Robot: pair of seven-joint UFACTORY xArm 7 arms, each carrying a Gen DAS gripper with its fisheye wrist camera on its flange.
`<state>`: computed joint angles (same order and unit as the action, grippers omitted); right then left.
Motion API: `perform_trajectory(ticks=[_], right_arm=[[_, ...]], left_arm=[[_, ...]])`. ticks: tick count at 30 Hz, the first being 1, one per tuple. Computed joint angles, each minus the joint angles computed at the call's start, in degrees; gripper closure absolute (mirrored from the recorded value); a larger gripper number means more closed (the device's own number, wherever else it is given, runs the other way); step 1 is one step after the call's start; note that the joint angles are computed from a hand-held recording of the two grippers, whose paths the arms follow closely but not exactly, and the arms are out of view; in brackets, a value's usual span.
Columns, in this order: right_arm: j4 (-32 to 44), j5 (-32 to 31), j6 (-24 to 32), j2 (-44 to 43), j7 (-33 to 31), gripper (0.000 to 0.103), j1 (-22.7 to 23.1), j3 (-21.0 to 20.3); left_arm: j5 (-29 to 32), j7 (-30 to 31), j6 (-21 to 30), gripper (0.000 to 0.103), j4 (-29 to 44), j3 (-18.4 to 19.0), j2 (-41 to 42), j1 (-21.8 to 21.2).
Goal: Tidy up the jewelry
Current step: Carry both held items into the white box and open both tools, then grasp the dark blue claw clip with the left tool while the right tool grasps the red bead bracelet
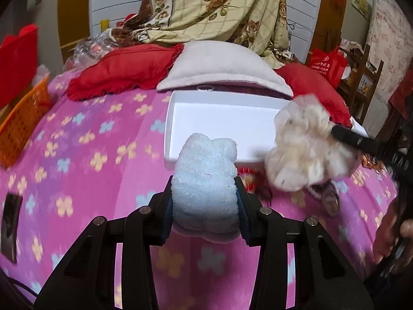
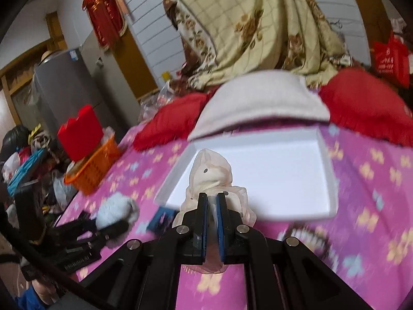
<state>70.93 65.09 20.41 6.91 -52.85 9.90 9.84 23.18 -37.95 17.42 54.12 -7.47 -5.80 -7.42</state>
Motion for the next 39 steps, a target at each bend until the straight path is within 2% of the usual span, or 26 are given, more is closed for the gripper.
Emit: perform_trajectory(ticks=[3, 4, 9, 12, 16, 18, 19, 20, 24, 28, 29, 32, 35, 36, 39], right_arm=[[9.19, -10.11, 0.60, 7.45, 9.76, 0.097, 0.58, -0.90], [13.74, -15.20, 1.25, 11.35, 15.30, 0.097, 1.44, -1.77], [34.39, -30.31, 7.23, 28.29, 33.66, 0.097, 4.75, -5.91], [45.09, -35.61, 11.24, 36.40, 39.10, 0.097, 5.18, -6.17], [56.11, -41.43, 16.16, 43.82, 43.66, 0.097, 5.25, -5.60], [57.70, -43.63, 16.68, 44.92, 45.54, 0.086, 5.17, -5.30], [57.30, -44.53, 16.32, 44.70, 45.87, 0.068, 4.93, -4.94], [55.62, -45.43, 15.04, 43.72, 45.83, 0.055, 4.73, -4.60], [44.89, -48.58, 9.51, 36.67, 44.20, 0.054, 2.80, -2.51], [28.01, -46.09, 3.44, 25.25, 38.06, 0.054, -3.07, 3.08], [23.28, -44.22, 1.84, 21.99, 35.44, 0.054, -4.97, 4.77], [11.38, -36.20, -1.30, 13.54, 27.00, 0.049, -9.80, 8.69], [1.51, -22.74, -2.31, 6.11, 15.98, 0.043, -14.86, 12.04], [-1.46, -18.24, -2.17, 3.82, 12.86, 0.043, -16.07, 12.32], [-6.81, -10.26, -2.07, 0.06, 7.99, 0.043, -16.66, 10.84]], left_arm=[[0.94, 1.31, 3.20, 0.063, 8.58, 0.76, 7.19, -0.16], [0.67, 2.42, 5.00, 0.063, 12.71, 1.41, 10.58, -0.62], [-4.66, 8.29, 12.54, 0.063, 32.05, 4.74, 25.95, -2.33], [-7.11, 11.33, 16.10, 0.062, 42.63, 6.61, 34.06, -3.11], [-10.10, 14.47, 18.32, 0.058, 50.19, 7.81, 40.06, -3.00], [-12.52, 16.16, 18.53, 0.057, 51.54, 7.43, 41.20, -2.15], [-13.46, 16.63, 18.67, 0.057, 52.25, 7.32, 41.61, -2.08], [-14.64, 17.47, 18.37, 0.057, 52.07, 6.94, 41.44, -1.63], [-18.73, 19.39, 15.09, 0.048, 47.77, 5.96, 37.75, -0.46], [-21.43, 19.48, 12.13, 0.047, 39.93, 5.37, 30.35, -0.05], [-20.83, 18.58, 11.41, 0.046, 37.31, 5.96, 27.99, -0.67], [-13.49, 11.75, 9.56, 0.038, 27.51, 8.93, 19.50, -4.19], [-6.19, 4.84, 7.65, 0.035, 17.58, 8.79, 11.87, -5.15], [-4.26, 2.52, 6.98, 0.034, 14.41, 8.29, 9.67, -4.95], [-1.91, -2.65, 3.78, 0.034, 6.01, 6.23, 5.00, -3.37]])
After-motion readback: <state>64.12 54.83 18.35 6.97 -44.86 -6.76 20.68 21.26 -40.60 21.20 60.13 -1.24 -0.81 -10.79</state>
